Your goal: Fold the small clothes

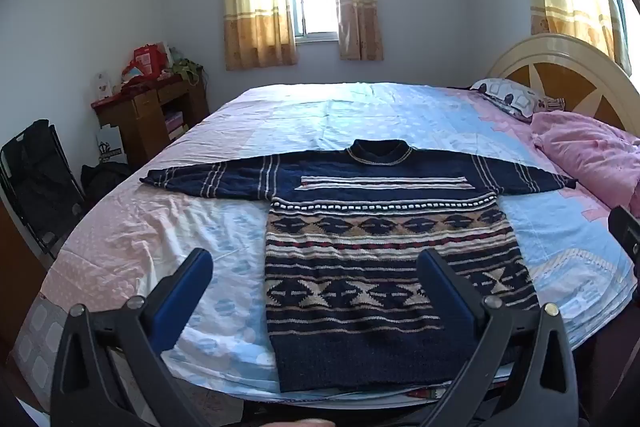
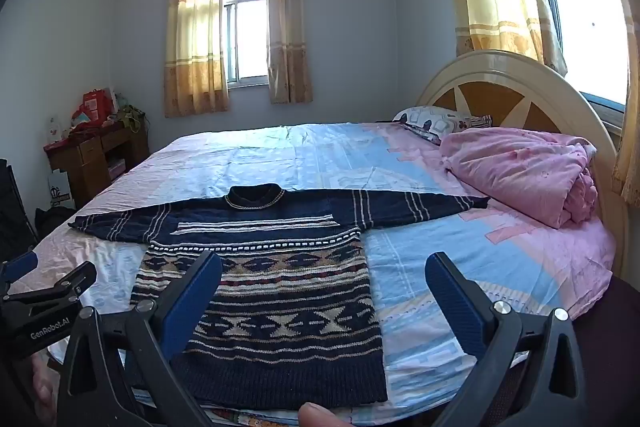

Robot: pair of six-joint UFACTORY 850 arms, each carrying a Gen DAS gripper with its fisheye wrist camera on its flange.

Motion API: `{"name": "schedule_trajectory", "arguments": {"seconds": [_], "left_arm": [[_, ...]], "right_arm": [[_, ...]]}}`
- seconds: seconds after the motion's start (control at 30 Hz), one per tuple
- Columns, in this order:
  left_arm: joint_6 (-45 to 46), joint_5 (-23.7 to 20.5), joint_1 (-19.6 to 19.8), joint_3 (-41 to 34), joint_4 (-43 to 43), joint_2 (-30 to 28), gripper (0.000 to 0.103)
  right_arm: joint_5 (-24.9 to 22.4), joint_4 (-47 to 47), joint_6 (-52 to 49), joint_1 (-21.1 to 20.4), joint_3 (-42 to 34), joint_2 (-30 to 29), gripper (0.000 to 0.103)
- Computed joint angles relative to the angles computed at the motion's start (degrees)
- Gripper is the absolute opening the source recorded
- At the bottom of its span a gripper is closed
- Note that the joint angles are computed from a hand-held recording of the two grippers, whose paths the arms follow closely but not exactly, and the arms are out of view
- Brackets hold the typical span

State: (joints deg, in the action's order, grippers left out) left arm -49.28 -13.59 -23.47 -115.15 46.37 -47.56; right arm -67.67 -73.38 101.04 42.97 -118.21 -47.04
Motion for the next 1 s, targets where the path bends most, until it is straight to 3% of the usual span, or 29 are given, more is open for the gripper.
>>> {"name": "schedule_trajectory", "arguments": {"seconds": [0.23,0.57,1.0], "left_arm": [[3.75,-0.84,0.03,-0.49,-3.57,-0.13,0.103],[1.05,-0.74,-0.33,0.97,-0.99,0.48,0.103],[3.78,-1.18,-0.25,0.29,-3.79,0.16,0.103]], "right_arm": [[0.18,0.73,0.04,0.1,0.3,0.55,0.102],[0.82,1.69,-0.06,-0.33,-0.25,-0.3,0.102],[1.12,2.05,-0.69,-0.44,-0.69,-0.62,0.102]]}}
